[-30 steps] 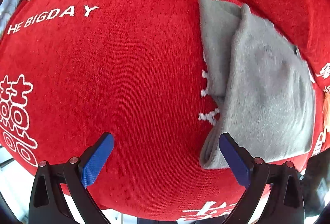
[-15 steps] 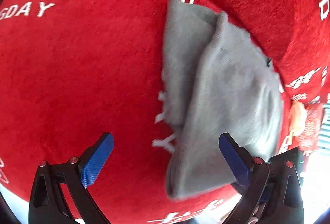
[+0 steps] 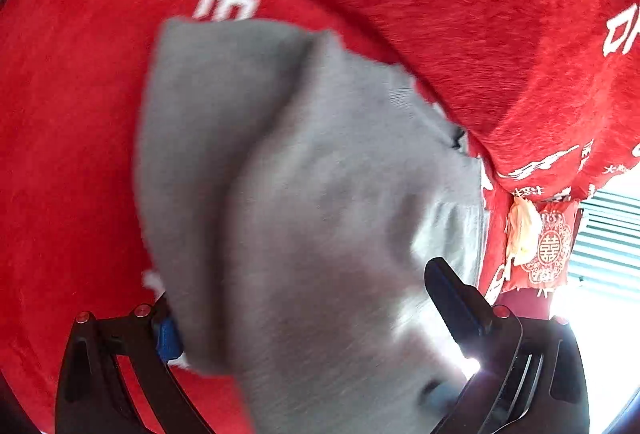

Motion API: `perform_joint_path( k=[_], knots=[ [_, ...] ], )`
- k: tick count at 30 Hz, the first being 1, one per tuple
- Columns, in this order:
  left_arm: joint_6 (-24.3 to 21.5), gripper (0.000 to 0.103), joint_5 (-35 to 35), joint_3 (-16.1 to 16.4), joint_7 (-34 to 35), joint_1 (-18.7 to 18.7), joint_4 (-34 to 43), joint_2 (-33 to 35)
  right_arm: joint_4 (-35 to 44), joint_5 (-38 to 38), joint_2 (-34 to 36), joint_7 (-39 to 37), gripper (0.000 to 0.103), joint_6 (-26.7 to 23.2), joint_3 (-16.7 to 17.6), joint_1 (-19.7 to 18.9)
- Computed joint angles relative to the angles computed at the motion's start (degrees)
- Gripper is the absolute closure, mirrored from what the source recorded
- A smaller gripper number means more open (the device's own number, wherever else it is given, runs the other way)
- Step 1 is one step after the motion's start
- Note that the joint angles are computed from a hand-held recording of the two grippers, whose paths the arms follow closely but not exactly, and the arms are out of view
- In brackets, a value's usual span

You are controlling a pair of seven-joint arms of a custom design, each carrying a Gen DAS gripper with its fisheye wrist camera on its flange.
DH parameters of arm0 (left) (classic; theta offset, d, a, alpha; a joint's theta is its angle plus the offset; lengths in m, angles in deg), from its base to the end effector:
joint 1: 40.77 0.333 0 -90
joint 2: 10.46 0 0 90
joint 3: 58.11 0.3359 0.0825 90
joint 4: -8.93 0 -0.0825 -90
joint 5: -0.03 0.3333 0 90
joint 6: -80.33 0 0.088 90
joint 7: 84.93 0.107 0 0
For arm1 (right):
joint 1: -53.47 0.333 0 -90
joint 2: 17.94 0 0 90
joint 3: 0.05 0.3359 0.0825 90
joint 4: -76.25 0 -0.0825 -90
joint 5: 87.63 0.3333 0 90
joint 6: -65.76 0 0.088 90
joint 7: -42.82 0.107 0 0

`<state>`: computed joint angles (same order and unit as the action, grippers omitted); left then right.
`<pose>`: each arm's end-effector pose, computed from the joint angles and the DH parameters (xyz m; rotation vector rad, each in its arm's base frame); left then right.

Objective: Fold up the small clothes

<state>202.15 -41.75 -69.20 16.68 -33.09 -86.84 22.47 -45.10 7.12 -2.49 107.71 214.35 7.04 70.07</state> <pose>0.6441 -0.0492 0.3268 1.9615 -1.6013 0.5948 0.5125 0.2006 0.3476 -1.0662 2.0104 0.7062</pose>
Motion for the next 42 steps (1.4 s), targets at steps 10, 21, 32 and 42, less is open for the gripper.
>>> perform_joint_path(
  k=[10,21,32,42],
  knots=[
    [3.96,0.066,12.04,1.62,-4.6,-5.8,0.74,-0.1,-1.37,-34.16,-1.33,18.64,0.051,-13.06,-1.14,-3.33],
    [10.63,0.078,17.16,2.32,-7.04,-8.37,-3.46,-3.91,10.09,-65.45,5.92,25.89,0.098,-8.45,-3.65,-6.53],
    [12.33,0.078,14.56,-1.74,-4.49,-12.43,2.5,-7.26,8.83,-53.25,6.6,14.83,0.099,-10.79,3.37,-17.3],
    [8.71,0.062,27.98,-1.71,-11.61,-27.93,20.34,5.04,-0.42,-37.96,0.52,5.12,0.077,-14.55,-4.89,-22.67]
  ],
)
